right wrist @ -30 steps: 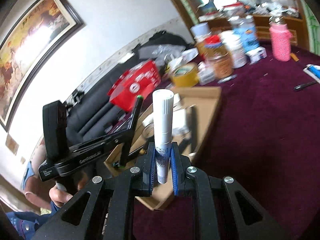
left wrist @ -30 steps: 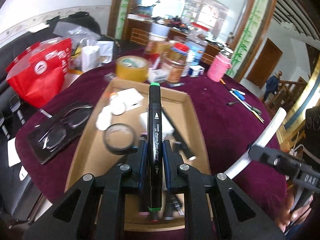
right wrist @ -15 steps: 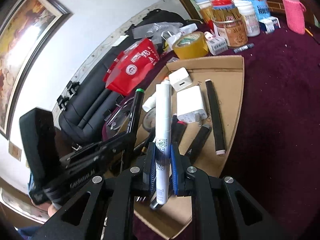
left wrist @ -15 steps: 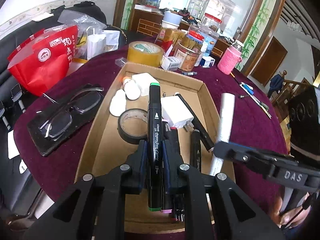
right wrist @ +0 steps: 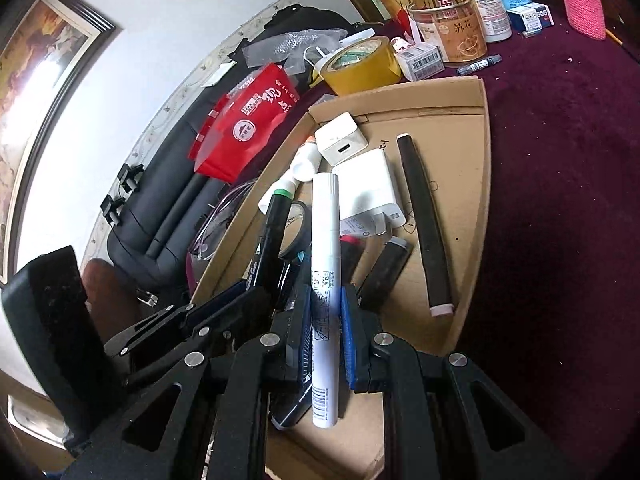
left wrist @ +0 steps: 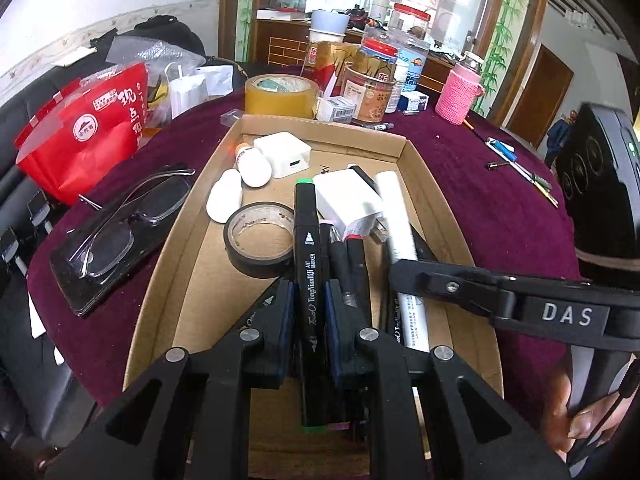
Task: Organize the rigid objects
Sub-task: 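Lower both held markers into the tray and open both tools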
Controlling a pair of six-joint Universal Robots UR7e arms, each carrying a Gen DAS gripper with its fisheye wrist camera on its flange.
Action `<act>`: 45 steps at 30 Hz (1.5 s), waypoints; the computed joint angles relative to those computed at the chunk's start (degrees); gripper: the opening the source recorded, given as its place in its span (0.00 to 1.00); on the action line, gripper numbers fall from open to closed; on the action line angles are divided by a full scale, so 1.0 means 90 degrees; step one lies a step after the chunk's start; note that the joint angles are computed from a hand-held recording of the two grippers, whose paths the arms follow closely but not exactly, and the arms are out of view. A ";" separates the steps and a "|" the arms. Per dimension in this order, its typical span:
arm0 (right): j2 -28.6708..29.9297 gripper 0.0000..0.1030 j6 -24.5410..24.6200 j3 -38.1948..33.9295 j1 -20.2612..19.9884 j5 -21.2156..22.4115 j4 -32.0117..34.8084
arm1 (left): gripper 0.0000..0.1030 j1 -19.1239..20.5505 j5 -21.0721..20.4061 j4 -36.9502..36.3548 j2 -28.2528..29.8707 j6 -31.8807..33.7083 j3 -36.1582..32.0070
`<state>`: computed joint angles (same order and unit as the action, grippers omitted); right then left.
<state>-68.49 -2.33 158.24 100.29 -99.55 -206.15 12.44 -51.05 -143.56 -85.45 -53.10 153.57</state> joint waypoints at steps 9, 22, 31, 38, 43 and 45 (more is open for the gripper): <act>0.0353 0.13 0.0096 -0.0128 0.0330 -0.0461 -0.0285 | 0.13 -0.0291 0.0299 0.0030 0.0255 -0.0060 0.0079; 0.0696 0.13 0.0179 -0.0330 0.0601 -0.0833 -0.0349 | 0.13 -0.0468 0.0505 0.0022 0.0329 -0.0090 0.0178; 0.0799 0.13 0.0173 -0.0408 0.0715 -0.1013 -0.0397 | 0.13 -0.0465 0.0605 -0.0077 0.0491 -0.0072 0.0209; 0.0851 0.13 0.0159 -0.0421 0.0758 -0.1070 -0.0458 | 0.13 -0.0532 0.0688 -0.0135 0.0567 -0.0102 0.0253; 0.0870 0.13 0.0149 -0.0408 0.0732 -0.1035 -0.0518 | 0.13 -0.0588 0.0757 -0.0111 0.0625 -0.0159 0.0262; 0.0875 0.13 0.0145 -0.0411 0.0743 -0.1052 -0.0517 | 0.13 -0.0629 0.0779 -0.0050 0.0638 -0.0219 0.0261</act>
